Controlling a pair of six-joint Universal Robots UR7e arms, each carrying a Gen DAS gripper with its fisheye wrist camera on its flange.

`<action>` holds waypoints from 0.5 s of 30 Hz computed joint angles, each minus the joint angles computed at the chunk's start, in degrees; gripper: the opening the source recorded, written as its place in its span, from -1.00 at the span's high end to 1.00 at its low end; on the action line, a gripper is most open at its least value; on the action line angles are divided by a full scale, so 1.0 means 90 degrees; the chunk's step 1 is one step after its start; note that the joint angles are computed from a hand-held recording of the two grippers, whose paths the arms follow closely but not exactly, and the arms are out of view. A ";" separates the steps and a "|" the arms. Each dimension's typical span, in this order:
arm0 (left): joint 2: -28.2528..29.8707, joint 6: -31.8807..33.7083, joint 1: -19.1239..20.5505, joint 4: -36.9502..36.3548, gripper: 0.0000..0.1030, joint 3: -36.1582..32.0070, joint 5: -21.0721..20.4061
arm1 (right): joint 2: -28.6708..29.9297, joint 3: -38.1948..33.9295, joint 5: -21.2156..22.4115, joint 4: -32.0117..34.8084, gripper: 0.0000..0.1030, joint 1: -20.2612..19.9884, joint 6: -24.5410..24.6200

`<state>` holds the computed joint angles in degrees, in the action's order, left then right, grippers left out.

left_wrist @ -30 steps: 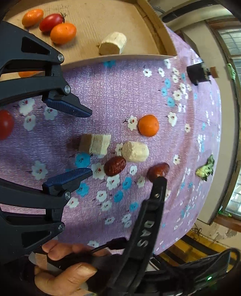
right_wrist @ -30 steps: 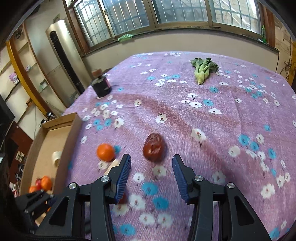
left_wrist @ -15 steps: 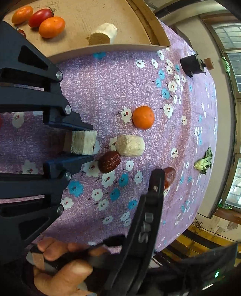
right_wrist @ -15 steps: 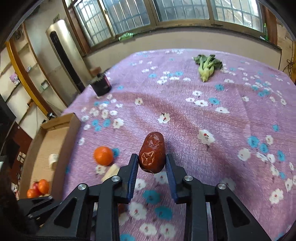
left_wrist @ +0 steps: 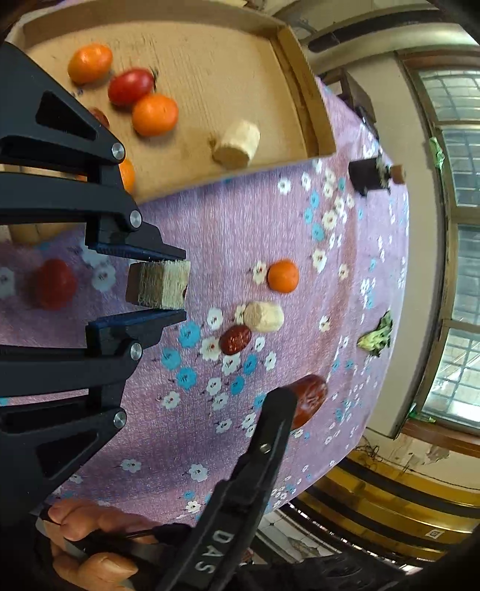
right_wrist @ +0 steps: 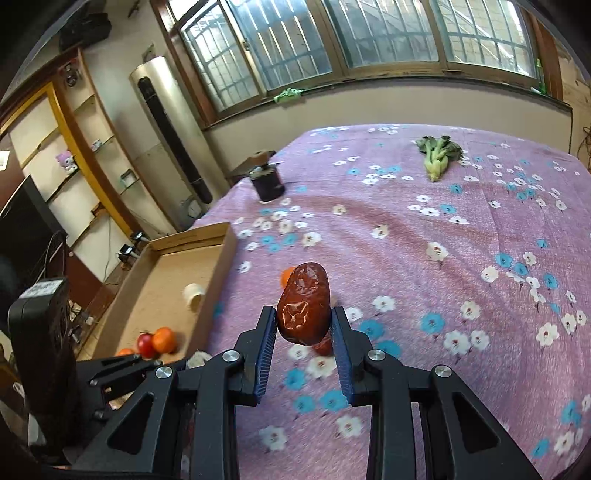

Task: Organize fruits
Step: 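Lift the date with right tool while left tool approaches an orange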

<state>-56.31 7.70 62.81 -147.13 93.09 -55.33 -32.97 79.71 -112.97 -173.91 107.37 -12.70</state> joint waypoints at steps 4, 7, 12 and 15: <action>-0.0139 0.0008 -0.0003 -0.0075 0.57 0.0109 0.0076 | -0.0001 0.0072 0.0022 -0.0026 0.41 0.0088 -0.0025; -0.0211 0.0015 -0.0005 -0.0152 0.57 0.0187 0.0130 | 0.0013 0.0093 0.0015 -0.0019 0.41 0.0147 -0.0046; -0.0340 0.0021 0.0018 -0.0236 0.57 0.0299 0.0141 | 0.0035 0.0114 -0.0013 -0.0005 0.41 0.0231 -0.0096; -0.0424 0.0016 0.0036 -0.0276 0.57 0.0361 0.0137 | 0.0060 0.0094 -0.0055 0.0010 0.41 0.0279 -0.0111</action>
